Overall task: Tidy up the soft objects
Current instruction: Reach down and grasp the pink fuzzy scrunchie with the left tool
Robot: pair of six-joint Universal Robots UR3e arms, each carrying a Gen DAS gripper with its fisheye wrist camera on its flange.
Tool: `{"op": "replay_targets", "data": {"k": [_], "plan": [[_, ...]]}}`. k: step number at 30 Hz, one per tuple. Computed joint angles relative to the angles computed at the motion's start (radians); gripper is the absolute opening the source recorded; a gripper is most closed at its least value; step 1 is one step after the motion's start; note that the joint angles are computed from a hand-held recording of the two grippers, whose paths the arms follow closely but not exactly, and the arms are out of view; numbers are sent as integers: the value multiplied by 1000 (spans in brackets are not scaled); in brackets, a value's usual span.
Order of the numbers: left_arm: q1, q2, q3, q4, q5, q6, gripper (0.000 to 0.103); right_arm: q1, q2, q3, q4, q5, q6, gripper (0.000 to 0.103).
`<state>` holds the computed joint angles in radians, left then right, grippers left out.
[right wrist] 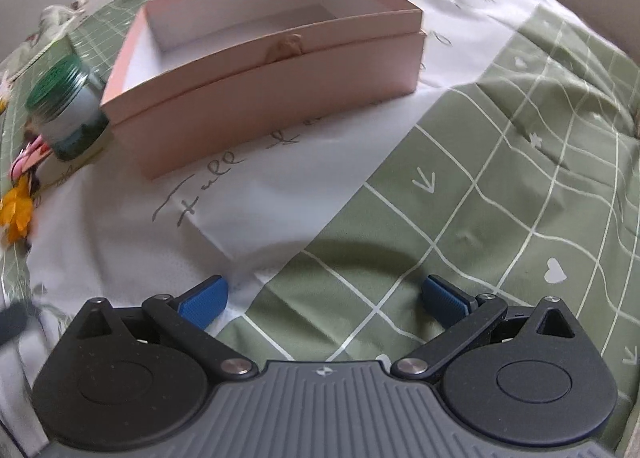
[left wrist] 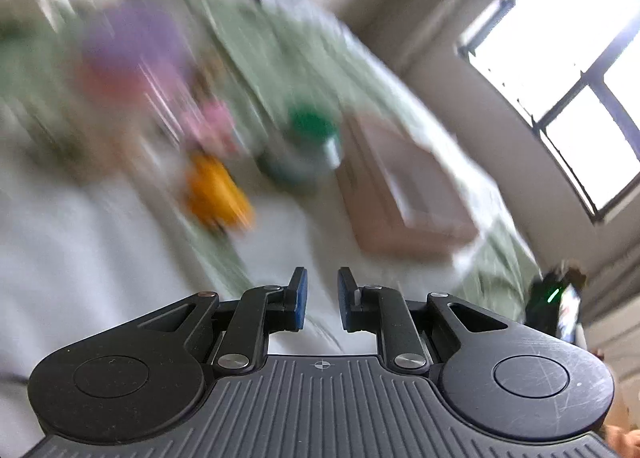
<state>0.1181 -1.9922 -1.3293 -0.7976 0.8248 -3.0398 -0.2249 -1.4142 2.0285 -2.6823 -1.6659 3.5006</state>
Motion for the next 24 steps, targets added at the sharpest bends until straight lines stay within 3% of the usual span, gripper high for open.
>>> {"op": "replay_targets", "data": {"k": [2, 6, 8, 10, 12, 16, 18, 24], "plan": [[96, 83, 15, -39, 13, 51, 18, 2, 2, -23, 39, 1, 15, 103], [283, 144, 123, -139, 141, 70, 18, 7, -11, -58, 98, 6, -28, 103], [368, 117, 222, -259, 202, 47, 18, 40, -12, -83, 107, -17, -36, 96], [433, 30, 401, -480, 242, 26, 18, 70, -32, -95, 102, -17, -70, 89], [473, -37, 490, -599, 264, -46, 18, 143, -68, -115, 45, -52, -115, 89], [497, -73, 465, -611, 247, -142, 18, 316, -84, -155, -111, -207, -168, 90], [485, -90, 488, -641, 243, -116, 18, 384, -66, -192, -148, -270, -179, 90], [411, -120, 543, -668, 399, -13, 18, 453, -85, -232, -112, -199, -231, 90]]}}
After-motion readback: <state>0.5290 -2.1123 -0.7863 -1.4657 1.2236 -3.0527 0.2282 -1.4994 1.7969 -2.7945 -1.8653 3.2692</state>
